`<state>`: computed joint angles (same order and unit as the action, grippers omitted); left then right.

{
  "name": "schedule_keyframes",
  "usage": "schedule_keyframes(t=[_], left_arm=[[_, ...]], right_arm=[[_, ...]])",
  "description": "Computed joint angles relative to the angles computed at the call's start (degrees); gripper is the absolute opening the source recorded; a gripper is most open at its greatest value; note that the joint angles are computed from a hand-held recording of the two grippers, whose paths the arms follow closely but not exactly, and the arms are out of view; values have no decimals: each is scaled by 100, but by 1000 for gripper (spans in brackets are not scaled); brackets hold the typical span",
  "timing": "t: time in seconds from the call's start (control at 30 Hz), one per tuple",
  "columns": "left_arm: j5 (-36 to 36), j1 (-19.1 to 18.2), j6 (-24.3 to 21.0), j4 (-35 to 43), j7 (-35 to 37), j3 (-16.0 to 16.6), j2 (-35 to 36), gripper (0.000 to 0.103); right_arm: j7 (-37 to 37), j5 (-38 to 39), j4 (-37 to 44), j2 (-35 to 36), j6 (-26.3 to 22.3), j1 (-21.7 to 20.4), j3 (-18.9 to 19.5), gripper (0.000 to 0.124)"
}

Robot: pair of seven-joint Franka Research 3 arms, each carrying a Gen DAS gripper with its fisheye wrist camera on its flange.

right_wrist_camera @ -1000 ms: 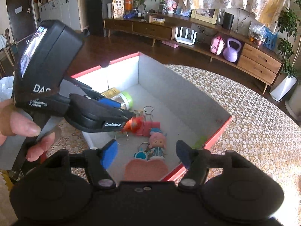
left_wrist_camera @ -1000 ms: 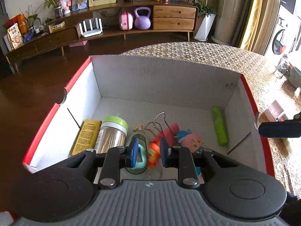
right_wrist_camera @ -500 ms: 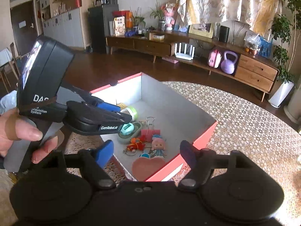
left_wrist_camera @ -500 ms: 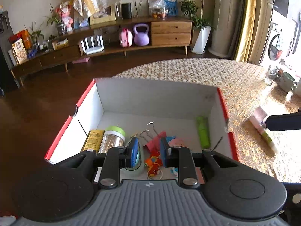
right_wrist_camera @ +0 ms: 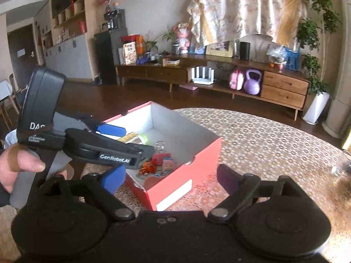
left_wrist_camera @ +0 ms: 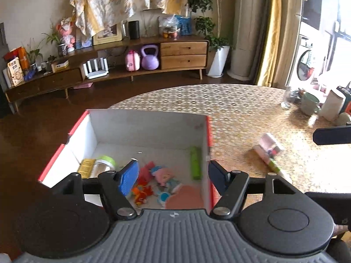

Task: Organize rigid objects
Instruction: 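Move both open tools back toward the marker and jar on the table, then grasp the silver-capped clear jar with the right tool while the left tool grasps the white marker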

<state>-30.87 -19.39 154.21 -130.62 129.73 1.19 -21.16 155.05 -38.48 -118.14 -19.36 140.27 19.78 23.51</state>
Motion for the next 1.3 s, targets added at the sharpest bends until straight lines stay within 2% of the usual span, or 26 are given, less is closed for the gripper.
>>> schedule_keyframes(t=[0.13, 0.2, 0.3, 0.4, 0.5, 0.67, 0.77, 0.83, 0.93, 1.1, 1.2, 1.3], left_arm=[[-45, -162, 143, -189, -2, -91, -171, 70], [-68, -292, 218, -275, 4, -105, -229, 70], [-187, -549, 312, -384, 42, -93, -269, 78], [-363, -836, 465, -464, 145, -86, -234, 79], [-467, -1038, 589, -479, 156, -145, -119, 85], [-861, -1303, 598, -335, 306, -176, 197, 85], [-936, -1248, 757, -258, 312, -399, 451, 86], [-934, -1213, 895, -208, 299, -536, 642, 95], [-1018, -1162, 915, -81, 285, -668, 904, 97], [-425, -812, 1099, 89, -422, -1137, 1358, 97], [-220, -720, 1132, 184, -672, -1285, 1573, 97], [32, -653, 1418, 183, -919, -1463, 1754, 97]], right_arm=[[237, -32, -414, -474, 10, -95, 37, 102], [281, 40, -652, -742, 16, -167, 53, 103], [268, 252, -983, -1106, 29, -292, 68, 103], [179, 493, -1301, -1454, 17, -452, 66, 103], [60, 743, -1626, -1792, 97, -614, 38, 103], [-72, 1103, -2051, -2234, 37, -985, 42, 103], [-121, 1321, -2317, -2413, 94, -1161, -8, 103], [-182, 1498, -2456, -2447, 153, -1243, -80, 103], [-281, 1708, -2628, -2462, 273, -1342, -149, 103], [-485, 1905, -2698, -2177, 540, -1497, -199, 102], [-597, 1959, -2641, -1867, 723, -1586, -222, 101], [-690, 2017, -2548, -1572, 842, -1624, -292, 100]])
